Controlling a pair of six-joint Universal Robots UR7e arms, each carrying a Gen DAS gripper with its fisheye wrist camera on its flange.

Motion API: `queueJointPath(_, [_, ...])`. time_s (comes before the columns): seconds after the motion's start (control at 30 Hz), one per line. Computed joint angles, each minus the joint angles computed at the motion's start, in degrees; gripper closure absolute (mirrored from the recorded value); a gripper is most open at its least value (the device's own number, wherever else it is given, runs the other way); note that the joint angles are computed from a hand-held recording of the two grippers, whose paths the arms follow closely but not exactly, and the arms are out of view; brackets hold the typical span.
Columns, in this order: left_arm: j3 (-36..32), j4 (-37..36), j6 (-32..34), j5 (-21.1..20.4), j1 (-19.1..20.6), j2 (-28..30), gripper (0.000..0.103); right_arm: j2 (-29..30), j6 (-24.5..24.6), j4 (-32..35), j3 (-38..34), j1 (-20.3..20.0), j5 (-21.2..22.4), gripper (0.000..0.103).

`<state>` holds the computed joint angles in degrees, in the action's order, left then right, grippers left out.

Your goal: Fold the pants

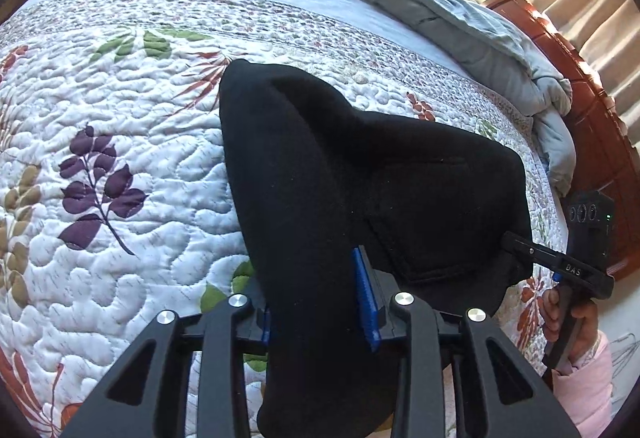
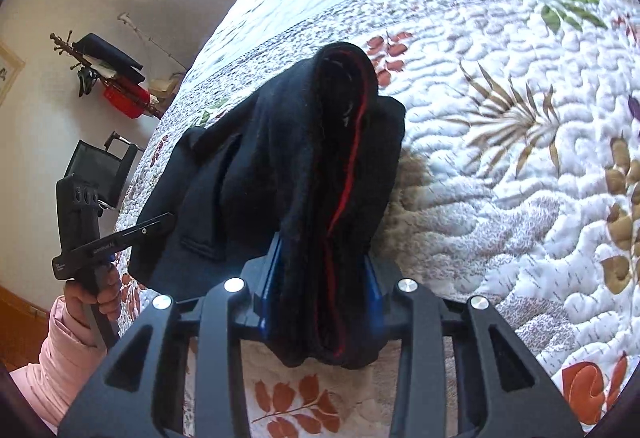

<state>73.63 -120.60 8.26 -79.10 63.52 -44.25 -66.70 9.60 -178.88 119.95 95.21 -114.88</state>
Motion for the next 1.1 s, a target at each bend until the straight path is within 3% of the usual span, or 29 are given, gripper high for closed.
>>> queueJointPath(0.17, [1.68, -1.72, 1.25, 0.43, 0.2, -0.38, 0.064, -0.24, -1.16, -6.32, 3.57, -2.68, 4.61, 0.065])
queueJointPath(0.37, [4.2, -5.33, 1.93, 0.71, 0.78, -0.94, 0.056, 0.5, -1.95, -12.35, 6.38, -4.01, 6.55, 0.061])
queueJointPath(0.47, [6.48, -8.82, 1.48, 3.44, 0.22, -1.84, 0.039, 0.9, -1.12, -14.8, 7.38, -3.67, 5.66, 0.047])
queueJointPath(0.53, [7.61, -9.24, 0.2, 6.53, -0.61, -2.75, 0.031, 1.34, -0.01, -15.48, 7.15, -1.55, 1.72, 0.026])
queueJointPath(0.6, [9.45, -9.3, -1.59, 10.71, -1.84, -4.36, 0.021, 1.67, 1.65, -15.3, 6.85, 1.95, -5.29, 0.015])
queueJointPath(0.73, [14.86, -10.54, -3.52, 16.43, -3.99, -8.52, 0.014, 2.28, 4.98, -18.39, 7.9, 8.95, -14.69, 0.013])
queueJointPath(0.97, [24.26, -11.85, -2.74, 20.67, -7.67, -16.0, 0.009, 3.76, 14.71, -4.06, 5.57, 17.35, -27.99, 0.013])
queueJointPath(1.1, [27.64, -11.69, -3.24, 20.86, -9.4, -19.92, 0.009, 4.86, 19.11, 0.45, 4.76, 20.39, -29.88, 0.011])
